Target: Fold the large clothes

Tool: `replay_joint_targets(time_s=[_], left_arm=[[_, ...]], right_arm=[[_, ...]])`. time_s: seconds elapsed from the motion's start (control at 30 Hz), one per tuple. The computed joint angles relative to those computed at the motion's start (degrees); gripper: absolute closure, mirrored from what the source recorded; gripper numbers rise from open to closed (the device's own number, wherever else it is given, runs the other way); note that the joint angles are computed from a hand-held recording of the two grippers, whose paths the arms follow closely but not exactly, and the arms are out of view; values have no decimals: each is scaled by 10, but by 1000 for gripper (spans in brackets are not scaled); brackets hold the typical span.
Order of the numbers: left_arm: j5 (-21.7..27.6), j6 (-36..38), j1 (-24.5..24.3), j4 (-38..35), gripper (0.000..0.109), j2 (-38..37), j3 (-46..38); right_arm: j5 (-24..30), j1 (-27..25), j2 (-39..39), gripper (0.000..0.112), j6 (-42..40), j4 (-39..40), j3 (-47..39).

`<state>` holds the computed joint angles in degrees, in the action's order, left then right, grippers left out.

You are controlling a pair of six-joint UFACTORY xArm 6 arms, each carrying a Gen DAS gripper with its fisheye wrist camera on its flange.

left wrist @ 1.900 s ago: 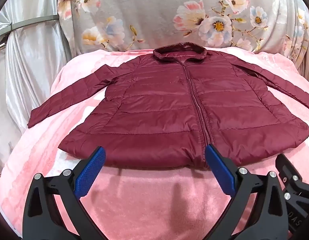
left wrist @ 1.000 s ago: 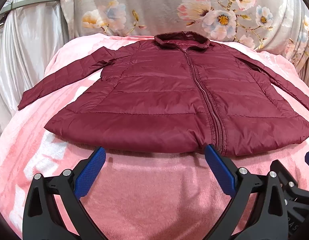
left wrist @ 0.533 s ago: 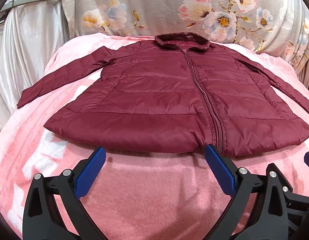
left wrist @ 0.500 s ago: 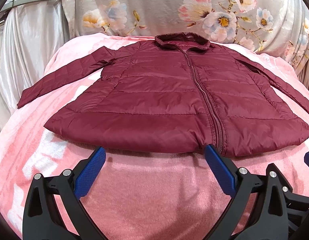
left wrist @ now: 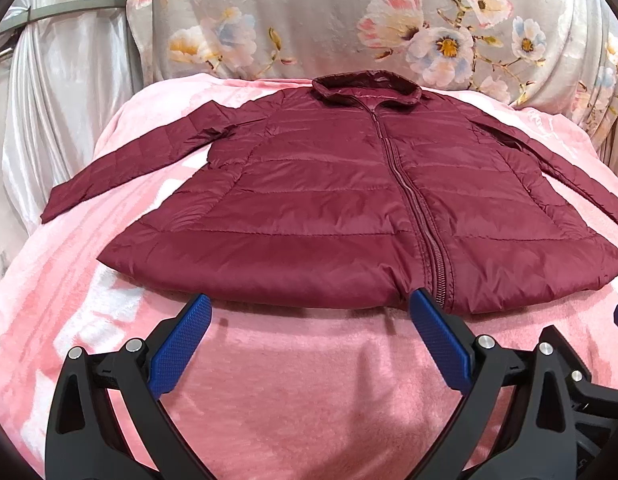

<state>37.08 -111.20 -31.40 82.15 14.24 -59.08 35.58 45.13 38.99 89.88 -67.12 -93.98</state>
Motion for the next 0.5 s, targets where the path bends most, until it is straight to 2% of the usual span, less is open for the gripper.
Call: replay_joint_targets(time_s=[0.5], left_arm=[[5, 16, 0, -12, 12, 7, -5]], right_arm=[[-7, -2, -3, 14, -2, 4, 5]])
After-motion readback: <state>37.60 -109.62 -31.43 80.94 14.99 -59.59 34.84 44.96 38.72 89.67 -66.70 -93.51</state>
